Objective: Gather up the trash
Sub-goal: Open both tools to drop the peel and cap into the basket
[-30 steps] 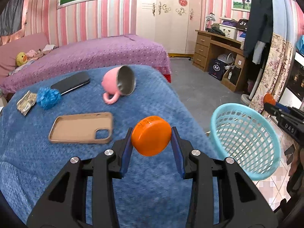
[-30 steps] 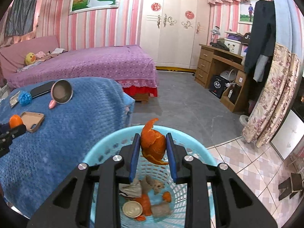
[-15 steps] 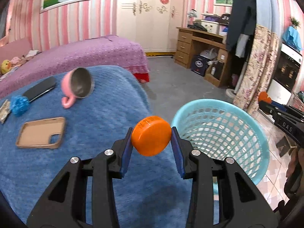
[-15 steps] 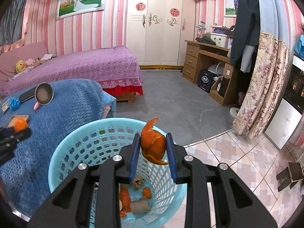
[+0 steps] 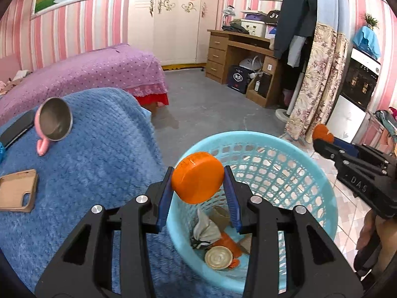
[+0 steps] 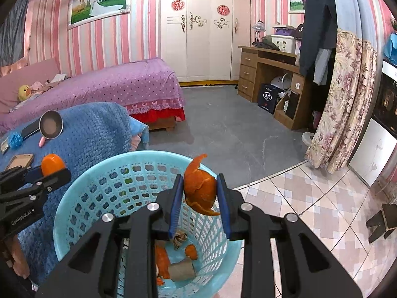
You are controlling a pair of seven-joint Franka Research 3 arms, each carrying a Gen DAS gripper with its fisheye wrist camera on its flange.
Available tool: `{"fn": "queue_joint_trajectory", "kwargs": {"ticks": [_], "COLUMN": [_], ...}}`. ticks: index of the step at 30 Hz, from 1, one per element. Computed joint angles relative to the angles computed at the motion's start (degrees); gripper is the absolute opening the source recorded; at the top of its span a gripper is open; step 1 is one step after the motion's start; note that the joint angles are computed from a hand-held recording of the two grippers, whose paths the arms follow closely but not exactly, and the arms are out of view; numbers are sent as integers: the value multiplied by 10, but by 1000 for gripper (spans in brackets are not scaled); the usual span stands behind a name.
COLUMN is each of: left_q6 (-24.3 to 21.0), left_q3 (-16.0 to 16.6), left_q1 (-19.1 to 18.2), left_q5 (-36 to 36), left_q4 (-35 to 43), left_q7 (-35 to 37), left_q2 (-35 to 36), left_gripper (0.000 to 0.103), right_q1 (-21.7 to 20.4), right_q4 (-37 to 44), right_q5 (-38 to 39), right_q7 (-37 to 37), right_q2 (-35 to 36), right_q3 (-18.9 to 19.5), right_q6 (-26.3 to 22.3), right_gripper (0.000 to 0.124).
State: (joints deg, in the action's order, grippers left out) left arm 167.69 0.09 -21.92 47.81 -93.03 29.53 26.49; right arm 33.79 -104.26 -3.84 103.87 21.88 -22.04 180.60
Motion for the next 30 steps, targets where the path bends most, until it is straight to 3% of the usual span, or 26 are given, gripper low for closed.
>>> {"fn": "queue_joint_trajectory", "kwargs": {"ticks": [2,3,6,14,21,24,26,28,30], "left_q6": [0,1,-8,-53,-73,-82,-87,-90,-90], "left_q3": [-4,8,32,31,8,-8,-18,-25,-31], "left_q1": [3,-5,-19,1,36,54,66,75,85], "left_q5": [-7,4,45,132,200,219,230,240,248], "left_q4": [2,0,-6,-44,-87,-102,-111,-121,-131], "left_q7": [7,-8,-52,-150,-212,-220,-225,-233,-239], "left_q2": [1,-1,-12,-52,-98,-116,-126,-137,-147], "left_gripper": [72,78,86,92,94,95,95,95,96], "right_q1": [3,8,11,22,26,56,81,95,119], "right_q4": [0,-1,-2,1,18,26,29,25,23], "right_q5": [-2,-5,-4,0,16,9,3,5,14], "right_q7": [-1,0,1,-1,-12,3,21,29,30], "right_q2": [0,1,1,5,15,22,28,29,31], "right_q3": [-3,-8,-11,-19,-12,-40,-67,-79,-104], "right_q6": [0,1,1,11,6,3,6,21,31], "right_gripper": [28,28,28,28,28,29,44,68,72]}}
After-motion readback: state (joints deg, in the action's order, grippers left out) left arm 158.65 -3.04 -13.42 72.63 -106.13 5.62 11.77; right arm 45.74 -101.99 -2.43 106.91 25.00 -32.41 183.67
